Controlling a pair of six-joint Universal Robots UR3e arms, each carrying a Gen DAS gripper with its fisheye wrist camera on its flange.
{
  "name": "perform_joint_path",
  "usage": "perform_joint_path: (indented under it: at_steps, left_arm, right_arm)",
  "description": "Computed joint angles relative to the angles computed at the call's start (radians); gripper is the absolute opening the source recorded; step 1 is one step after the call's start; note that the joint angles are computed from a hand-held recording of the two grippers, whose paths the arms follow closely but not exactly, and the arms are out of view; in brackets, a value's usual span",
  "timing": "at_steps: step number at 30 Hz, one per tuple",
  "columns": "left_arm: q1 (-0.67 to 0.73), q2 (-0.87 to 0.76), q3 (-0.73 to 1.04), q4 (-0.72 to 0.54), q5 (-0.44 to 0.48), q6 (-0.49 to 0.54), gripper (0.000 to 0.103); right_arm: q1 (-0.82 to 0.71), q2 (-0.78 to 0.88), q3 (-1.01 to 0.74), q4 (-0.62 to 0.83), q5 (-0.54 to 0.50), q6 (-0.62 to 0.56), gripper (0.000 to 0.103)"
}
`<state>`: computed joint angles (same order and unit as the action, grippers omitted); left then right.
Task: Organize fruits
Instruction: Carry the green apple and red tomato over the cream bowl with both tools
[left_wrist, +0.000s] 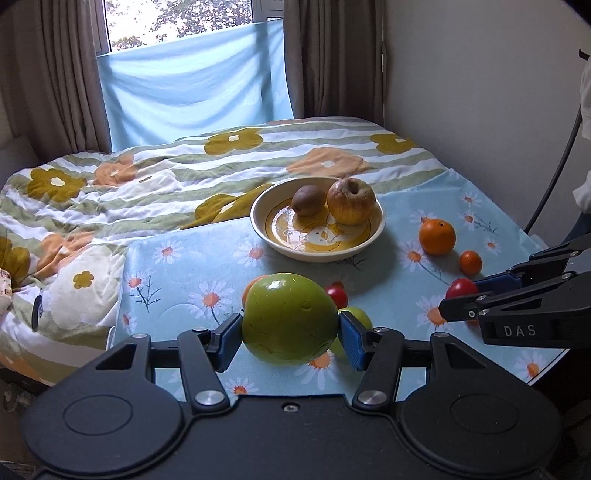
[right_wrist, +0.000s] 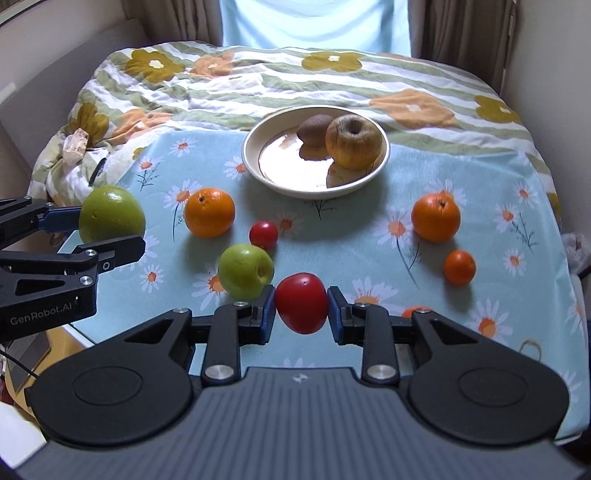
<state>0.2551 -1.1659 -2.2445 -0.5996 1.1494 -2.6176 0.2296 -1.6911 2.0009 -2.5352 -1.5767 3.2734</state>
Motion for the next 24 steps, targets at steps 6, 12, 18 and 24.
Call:
perform_joint_path:
  at_steps: [6, 12, 18, 24]
  left_arm:
    - [-0.111, -0.081, 0.063, 0.097, 0.086, -0.133, 0.060]
    - [-0.181, -0.206, 0.179, 0.145, 0.145, -0.206, 0.060]
    - [-0.227, -0.391, 0.364, 0.176, 0.181, -0.253, 0.060]
    - [-0.257, -0.612, 0.621, 0.129, 0.201, -0.276, 0.060]
  right_arm:
    - [-0.096, -0.036, -0.010, 0.010, 0.083, -0.132, 0.044]
    - [-0.179, 0.009, -0.097, 0.033, 0.160, -0.210, 0.044]
    - [-0.222, 0.141, -0.256, 0.027, 0.189, -0.235, 0.044]
    - [-0.228, 0.316, -0.466, 0.038, 0.165, -0.229, 0.044]
